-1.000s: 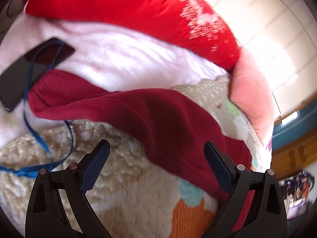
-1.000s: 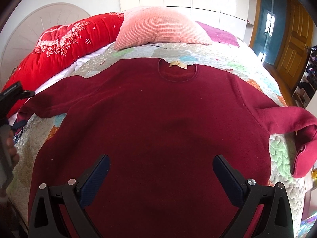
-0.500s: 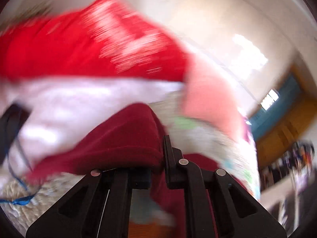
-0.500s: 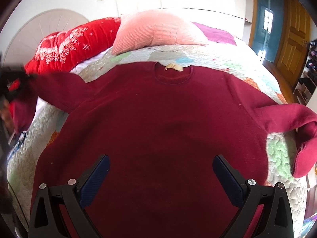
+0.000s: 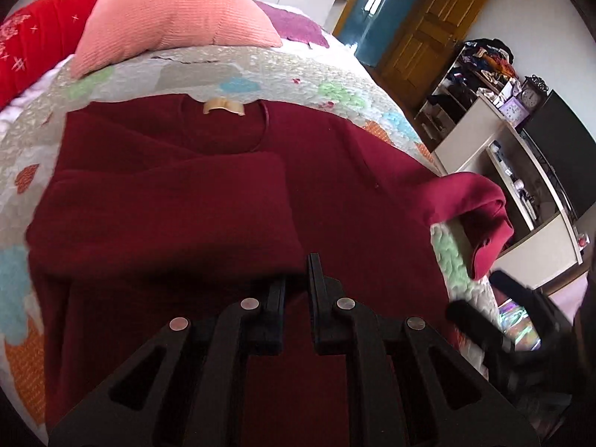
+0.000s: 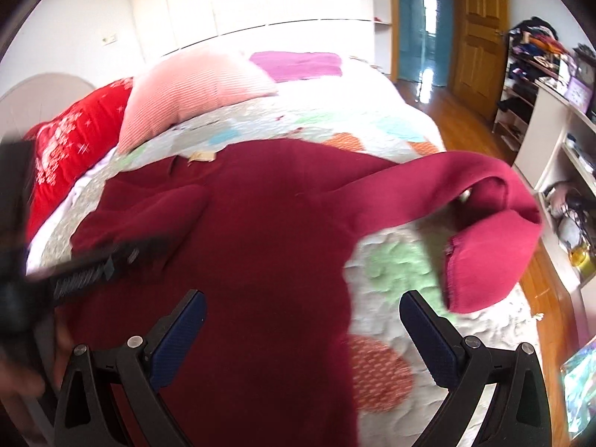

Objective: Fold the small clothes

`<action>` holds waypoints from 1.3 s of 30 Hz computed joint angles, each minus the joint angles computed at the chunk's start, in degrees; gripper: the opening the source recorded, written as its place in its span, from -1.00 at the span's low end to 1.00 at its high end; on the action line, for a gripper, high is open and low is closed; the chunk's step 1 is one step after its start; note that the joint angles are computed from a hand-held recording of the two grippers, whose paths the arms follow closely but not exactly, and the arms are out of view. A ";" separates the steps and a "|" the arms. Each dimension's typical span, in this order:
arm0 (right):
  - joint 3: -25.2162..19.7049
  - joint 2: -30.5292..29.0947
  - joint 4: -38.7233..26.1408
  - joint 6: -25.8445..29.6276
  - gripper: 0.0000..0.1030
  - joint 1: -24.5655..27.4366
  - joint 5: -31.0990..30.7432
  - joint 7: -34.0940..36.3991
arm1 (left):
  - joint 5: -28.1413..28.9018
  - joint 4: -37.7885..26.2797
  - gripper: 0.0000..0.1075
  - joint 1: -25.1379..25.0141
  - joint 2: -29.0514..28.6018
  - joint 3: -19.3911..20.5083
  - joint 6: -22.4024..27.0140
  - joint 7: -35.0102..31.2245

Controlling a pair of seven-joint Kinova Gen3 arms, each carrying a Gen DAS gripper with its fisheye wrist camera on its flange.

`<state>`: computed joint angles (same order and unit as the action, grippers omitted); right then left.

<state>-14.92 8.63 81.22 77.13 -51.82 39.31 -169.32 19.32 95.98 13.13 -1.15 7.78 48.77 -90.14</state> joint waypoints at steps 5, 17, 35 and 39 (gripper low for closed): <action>5.37 0.16 -1.20 -6.33 1.00 -2.98 -1.16 7.54 | -4.45 10.95 0.46 -4.54 -12.92 0.70 -4.81 5.62; -11.71 22.77 -28.50 -14.49 0.38 6.57 -2.06 35.51 | -14.96 20.43 0.47 -10.23 -19.81 -2.18 -1.09 20.28; 3.21 0.85 -5.44 -26.58 -0.79 9.04 -1.19 17.77 | -23.75 13.20 0.47 -11.08 -16.47 3.32 -2.44 20.74; 4.72 -3.88 0.41 -22.13 -0.31 11.07 -0.99 13.08 | -28.52 10.42 0.47 -10.48 -9.93 4.94 -2.10 23.57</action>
<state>-10.20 4.75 81.63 55.00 -40.75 38.32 -156.24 -9.20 106.40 2.65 -11.08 12.72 46.67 -66.57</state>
